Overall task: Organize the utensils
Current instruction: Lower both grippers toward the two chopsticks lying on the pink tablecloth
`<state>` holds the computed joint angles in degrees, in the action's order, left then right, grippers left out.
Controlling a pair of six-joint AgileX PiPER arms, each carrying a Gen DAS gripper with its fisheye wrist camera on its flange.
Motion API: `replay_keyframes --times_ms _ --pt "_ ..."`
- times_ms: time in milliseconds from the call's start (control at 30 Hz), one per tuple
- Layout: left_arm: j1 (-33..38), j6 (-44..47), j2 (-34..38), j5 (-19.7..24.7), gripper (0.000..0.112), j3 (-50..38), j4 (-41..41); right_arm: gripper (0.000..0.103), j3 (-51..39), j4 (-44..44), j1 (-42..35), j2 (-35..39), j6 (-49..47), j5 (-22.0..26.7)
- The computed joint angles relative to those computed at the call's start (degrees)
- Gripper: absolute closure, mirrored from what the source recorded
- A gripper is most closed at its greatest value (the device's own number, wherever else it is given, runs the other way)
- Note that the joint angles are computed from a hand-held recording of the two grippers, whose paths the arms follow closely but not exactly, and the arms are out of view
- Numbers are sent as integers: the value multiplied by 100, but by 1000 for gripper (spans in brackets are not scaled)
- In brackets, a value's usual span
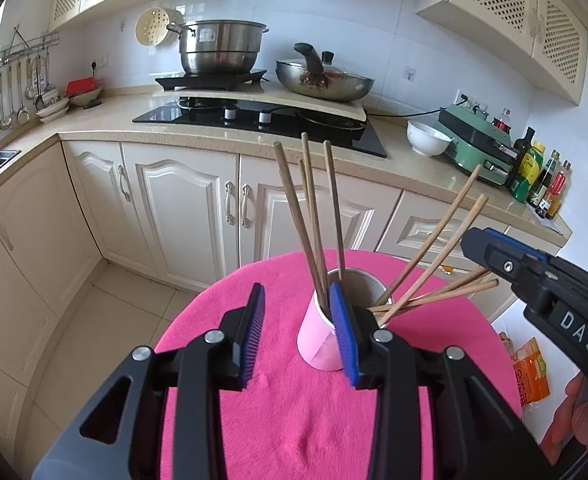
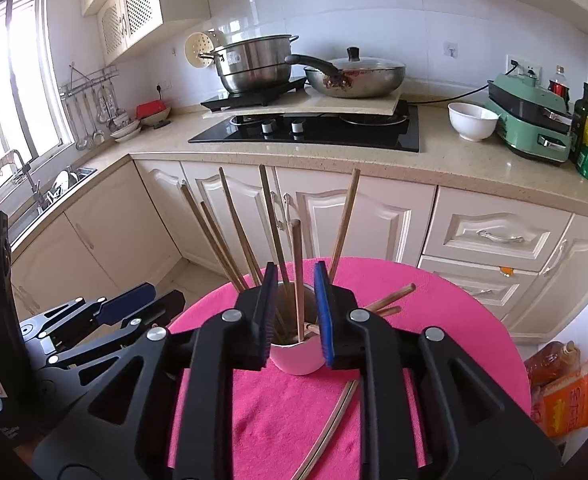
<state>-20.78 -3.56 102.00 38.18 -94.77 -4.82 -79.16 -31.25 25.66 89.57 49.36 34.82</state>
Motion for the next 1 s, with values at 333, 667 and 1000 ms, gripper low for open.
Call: replay_keyframes --times_ms 333,667,1000 --pt "2 204 -332 53 77 270 -100 55 198 -879 407 -401 872 351" --pt "-17 513 -592 136 77 521 -303 54 515 -1564 806 -975 1631 955" --pt "-244 805 -648 231 77 789 -484 53 1243 -1805 1023 -1615 2329 1479"
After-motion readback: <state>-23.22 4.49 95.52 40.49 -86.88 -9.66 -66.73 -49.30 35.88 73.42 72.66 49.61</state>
